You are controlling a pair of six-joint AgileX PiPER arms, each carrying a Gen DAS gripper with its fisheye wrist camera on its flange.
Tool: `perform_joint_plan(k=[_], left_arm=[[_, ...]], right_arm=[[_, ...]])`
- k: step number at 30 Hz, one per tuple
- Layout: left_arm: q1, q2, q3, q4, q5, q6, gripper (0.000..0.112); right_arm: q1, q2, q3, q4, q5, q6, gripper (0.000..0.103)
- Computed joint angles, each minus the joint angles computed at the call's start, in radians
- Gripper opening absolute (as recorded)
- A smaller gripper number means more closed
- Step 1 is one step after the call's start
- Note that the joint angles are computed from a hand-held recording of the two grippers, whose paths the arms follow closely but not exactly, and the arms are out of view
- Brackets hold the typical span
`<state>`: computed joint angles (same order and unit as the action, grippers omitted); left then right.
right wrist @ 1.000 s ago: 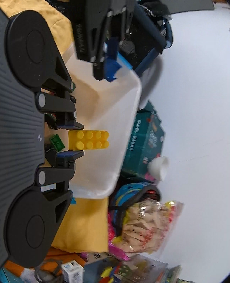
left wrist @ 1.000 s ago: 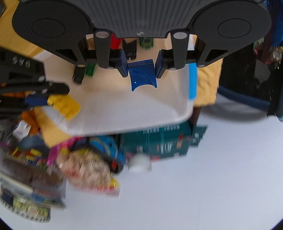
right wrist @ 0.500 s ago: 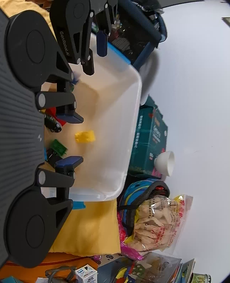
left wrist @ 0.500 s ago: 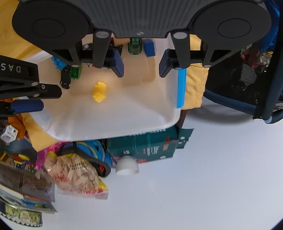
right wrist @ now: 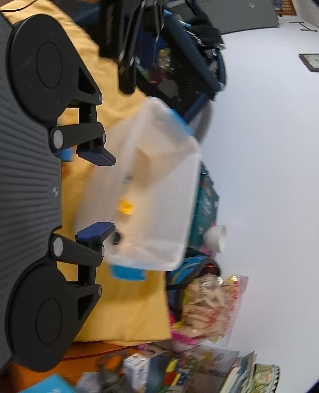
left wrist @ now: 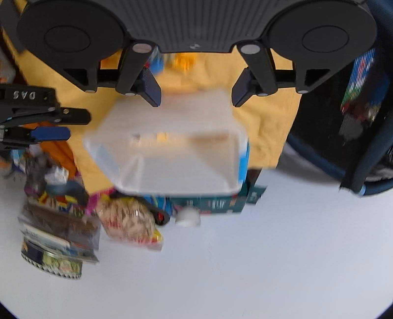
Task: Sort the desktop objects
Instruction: 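Move both open tools back toward the pile of toys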
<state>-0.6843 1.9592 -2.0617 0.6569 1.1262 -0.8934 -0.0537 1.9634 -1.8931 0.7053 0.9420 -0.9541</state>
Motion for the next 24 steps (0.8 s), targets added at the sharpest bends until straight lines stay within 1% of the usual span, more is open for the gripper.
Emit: perform_joint_plan(k=[2,4,6,11,14,16,18,24], left_arm=[[-0.027,-0.046,0.125,-0.005,-0.005,-0.057,0.067],[-0.04,-0.066,0.216,-0.043,-0.027,-0.083,0.067],[-0.054,-0.058,0.256,-0.079,-0.02,-0.095,0.067],[-0.086,-0.058,0.334,-0.129,-0.061,-0.113,0.067],[-0.09,-0.053,0.351,-0.157,-0.096,-0.114,0.067],[-0.083,-0.036,0.331,-0.172,-0.111,-0.09,0.067],[-0.086,-0.032,0.331,-0.164,-0.138,-0.092,0.067],[-0.05,0.044,0.256,-0.211,-0.178,-0.033,0.066]], right_arm=[[-0.02,-0.037,0.101,0.007,-0.003,-0.07,0.055],[-0.032,-0.073,0.213,-0.002,-0.029,-0.114,0.053],[-0.041,-0.088,0.291,-0.018,-0.032,-0.159,0.049],[-0.038,-0.149,0.48,-0.046,-0.123,-0.253,0.048],[-0.048,-0.184,0.565,-0.034,-0.149,-0.294,0.048],[-0.054,-0.199,0.603,-0.034,-0.157,-0.307,0.048],[-0.062,-0.216,0.646,-0.031,-0.173,-0.329,0.048],[-0.085,-0.237,0.685,-0.028,-0.181,-0.325,0.048]])
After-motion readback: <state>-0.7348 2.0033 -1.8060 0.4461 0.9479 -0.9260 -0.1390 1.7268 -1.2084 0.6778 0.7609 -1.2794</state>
